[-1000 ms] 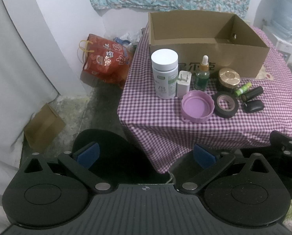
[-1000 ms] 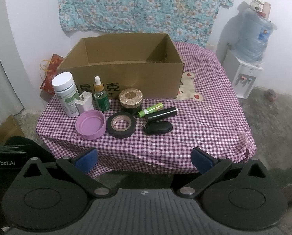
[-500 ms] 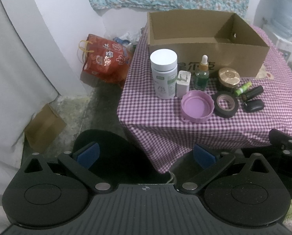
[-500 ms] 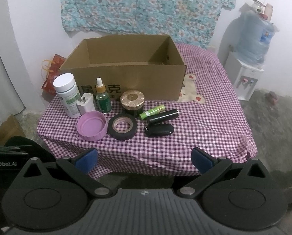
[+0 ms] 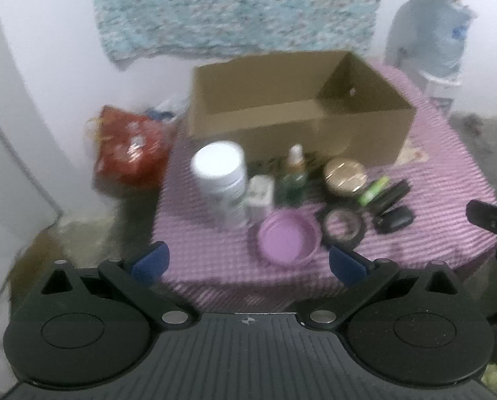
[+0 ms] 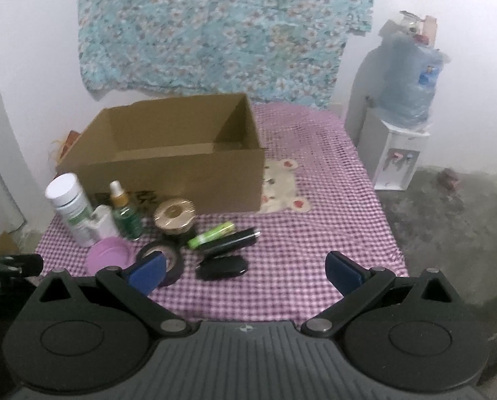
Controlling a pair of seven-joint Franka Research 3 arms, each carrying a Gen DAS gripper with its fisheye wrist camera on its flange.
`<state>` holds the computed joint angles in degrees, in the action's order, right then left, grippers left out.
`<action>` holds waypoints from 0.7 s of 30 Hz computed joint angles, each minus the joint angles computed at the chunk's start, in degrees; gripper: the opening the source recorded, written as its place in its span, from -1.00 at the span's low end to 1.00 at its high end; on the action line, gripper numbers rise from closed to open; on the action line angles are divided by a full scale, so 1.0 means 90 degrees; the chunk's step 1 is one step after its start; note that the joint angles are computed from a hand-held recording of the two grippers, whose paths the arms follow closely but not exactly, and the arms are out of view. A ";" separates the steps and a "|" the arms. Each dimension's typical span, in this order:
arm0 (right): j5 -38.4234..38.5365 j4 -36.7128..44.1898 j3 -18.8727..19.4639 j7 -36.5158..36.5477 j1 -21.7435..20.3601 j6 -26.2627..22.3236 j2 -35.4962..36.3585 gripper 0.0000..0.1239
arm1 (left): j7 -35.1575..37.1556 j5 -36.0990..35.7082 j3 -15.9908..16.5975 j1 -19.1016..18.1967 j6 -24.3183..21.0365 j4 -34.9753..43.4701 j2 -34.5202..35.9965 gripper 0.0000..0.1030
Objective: Organize rigid objects
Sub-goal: 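Reach the right gripper to the black cylindrical tube and close on it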
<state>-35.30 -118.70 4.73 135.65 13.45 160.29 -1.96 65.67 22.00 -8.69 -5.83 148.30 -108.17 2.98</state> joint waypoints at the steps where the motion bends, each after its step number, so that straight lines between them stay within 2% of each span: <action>1: 0.0007 0.0000 -0.0039 -0.0005 -0.0035 0.0096 0.0027 0.66 | 0.0190 -0.0188 -0.0014 0.0019 0.0206 0.0026 0.0084 0.99; 5: 0.0188 0.0011 -0.0161 -0.0159 -0.0130 0.0392 0.0153 0.66 | 0.1025 -0.1059 -0.0123 0.0111 0.0953 0.0197 0.0465 0.99; 9: 0.0361 0.0138 -0.0281 -0.0236 -0.0133 0.0462 0.0358 0.66 | 0.1774 -0.1521 -0.0280 0.0170 0.1470 0.0437 0.0856 0.99; 17: 0.2141 0.0201 -0.0457 -0.1469 -0.0100 0.0997 0.0763 0.65 | 0.2755 -0.1957 -0.0559 0.0218 0.1532 0.1150 0.1605 0.98; 19: 0.2678 0.0219 -0.0455 -0.1913 -0.0121 0.1155 0.0862 0.63 | 0.2858 -0.1952 -0.0567 0.0181 0.1452 0.1339 0.1777 0.98; 21: 0.3566 0.0310 -0.0322 -0.2626 -0.0227 0.1181 0.0998 0.54 | 0.2955 -0.1983 -0.0606 0.0166 0.1354 0.1489 0.1907 0.96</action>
<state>-3.20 -115.91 1.83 112.01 11.41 170.91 7.02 92.26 4.15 -14.15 -4.34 160.49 -94.77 20.14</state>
